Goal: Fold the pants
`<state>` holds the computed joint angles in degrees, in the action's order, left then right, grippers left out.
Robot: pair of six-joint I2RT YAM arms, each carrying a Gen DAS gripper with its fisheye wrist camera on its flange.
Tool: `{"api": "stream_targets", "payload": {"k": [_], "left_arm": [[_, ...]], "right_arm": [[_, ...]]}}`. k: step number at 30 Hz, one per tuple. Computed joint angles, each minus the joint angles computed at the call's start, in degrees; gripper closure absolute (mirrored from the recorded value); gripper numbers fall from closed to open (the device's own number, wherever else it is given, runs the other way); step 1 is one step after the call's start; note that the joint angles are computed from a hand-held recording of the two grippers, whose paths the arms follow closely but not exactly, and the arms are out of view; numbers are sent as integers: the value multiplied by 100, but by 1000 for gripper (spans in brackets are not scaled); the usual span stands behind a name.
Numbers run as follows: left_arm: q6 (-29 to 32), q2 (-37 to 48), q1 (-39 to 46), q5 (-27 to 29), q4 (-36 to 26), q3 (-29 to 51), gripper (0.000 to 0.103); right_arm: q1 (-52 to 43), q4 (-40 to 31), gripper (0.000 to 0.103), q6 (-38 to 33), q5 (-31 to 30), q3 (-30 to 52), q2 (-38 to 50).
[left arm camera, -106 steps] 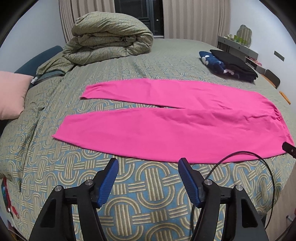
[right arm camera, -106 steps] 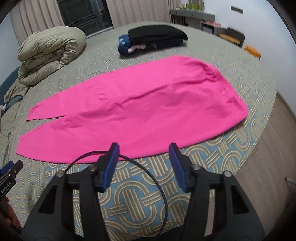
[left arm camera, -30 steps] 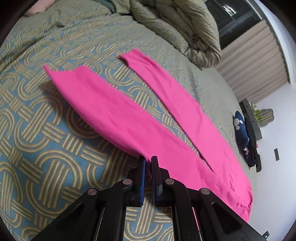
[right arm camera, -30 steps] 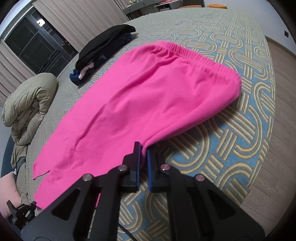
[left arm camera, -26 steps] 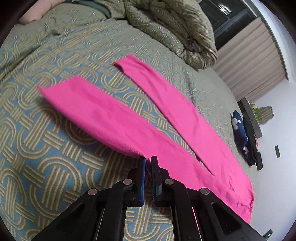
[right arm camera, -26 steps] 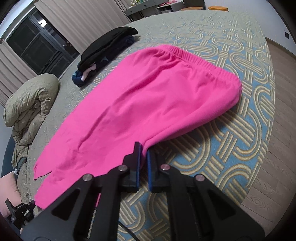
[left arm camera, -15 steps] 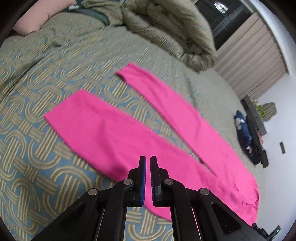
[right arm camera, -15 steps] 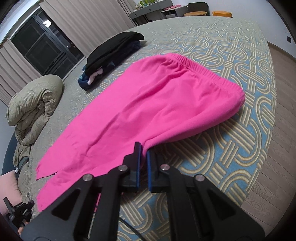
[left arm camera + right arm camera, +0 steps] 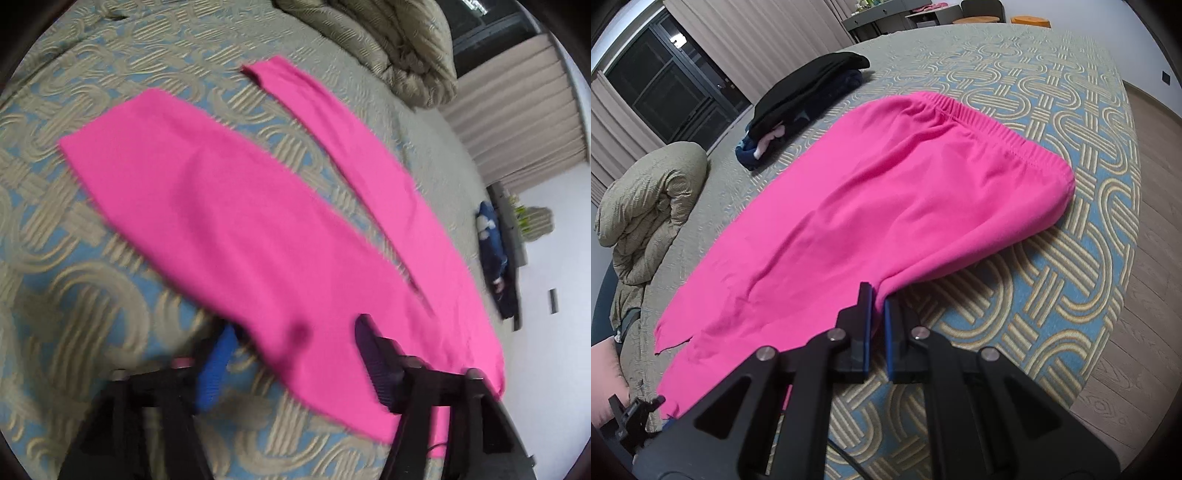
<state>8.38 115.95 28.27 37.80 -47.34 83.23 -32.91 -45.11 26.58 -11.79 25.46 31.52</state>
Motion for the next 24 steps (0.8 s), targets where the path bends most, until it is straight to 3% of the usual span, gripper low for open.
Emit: {"api": "stream_targets", "payload": {"k": [1,2,6,13,17,24], "left_arm": [[-7,206,-28,98,-168,210,99],[-132,330,-38,153,-211,300,101],[-314,-108,105,462,257,-73,101],[-322,-677,100,714,34,124,101],[-343,-774,11,795,-207,556,101],[-816,-299,-471,439,-453,1825,101]], "right_arm": [[-32,17,96,9,-27,-14,27],[-79,23,96,3,-68,-20,51],[-202,-39,96,-140,-210,24,-77],[17,150,99,-178,-245,339,-409],[66,501,99,-176,-276,725,28],[250,1403,99,4,-294,1412,1217]]}}
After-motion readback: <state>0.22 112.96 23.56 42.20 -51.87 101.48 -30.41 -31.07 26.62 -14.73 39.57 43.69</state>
